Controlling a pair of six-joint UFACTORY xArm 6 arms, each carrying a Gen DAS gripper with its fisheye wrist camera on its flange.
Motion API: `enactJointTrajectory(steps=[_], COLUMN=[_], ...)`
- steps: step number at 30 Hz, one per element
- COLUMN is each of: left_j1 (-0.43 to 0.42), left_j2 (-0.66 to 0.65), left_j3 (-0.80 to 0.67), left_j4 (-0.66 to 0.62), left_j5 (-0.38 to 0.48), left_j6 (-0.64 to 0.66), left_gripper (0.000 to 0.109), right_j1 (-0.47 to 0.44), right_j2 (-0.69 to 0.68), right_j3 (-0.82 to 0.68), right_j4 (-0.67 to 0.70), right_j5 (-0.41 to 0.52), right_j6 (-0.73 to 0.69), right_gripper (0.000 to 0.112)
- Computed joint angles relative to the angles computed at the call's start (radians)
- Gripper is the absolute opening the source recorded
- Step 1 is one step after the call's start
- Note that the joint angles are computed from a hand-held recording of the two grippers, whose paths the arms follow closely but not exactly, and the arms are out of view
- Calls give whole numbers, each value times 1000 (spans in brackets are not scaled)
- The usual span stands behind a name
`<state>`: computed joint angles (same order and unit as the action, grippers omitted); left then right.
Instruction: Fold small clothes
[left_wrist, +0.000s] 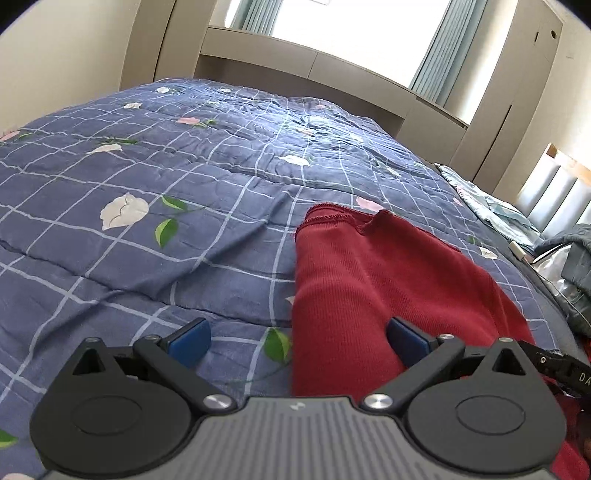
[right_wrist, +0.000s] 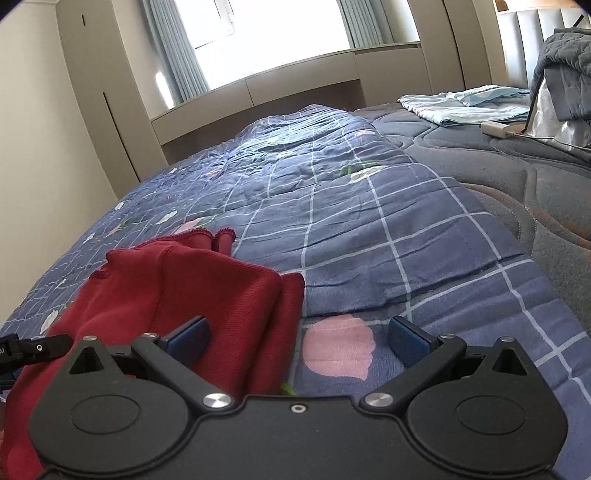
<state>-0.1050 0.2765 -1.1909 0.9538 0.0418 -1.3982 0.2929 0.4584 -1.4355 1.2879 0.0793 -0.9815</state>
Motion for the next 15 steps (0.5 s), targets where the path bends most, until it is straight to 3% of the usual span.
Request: enactJointTrajectory(steps=[12, 15], left_j1=[-15, -33], left_j2=[-5, -18], left_j3=[-5, -3], left_j4=[-52, -182], left_j5=[39, 79], left_j6=[59, 194], left_gripper=[103, 102], right_j1=[-1, -1], right_j2=[-2, -3], right_j3=[2, 2], right_j4=[3, 8], right_j5=[0, 1], right_j6=[-2, -6], right_gripper=[103, 103])
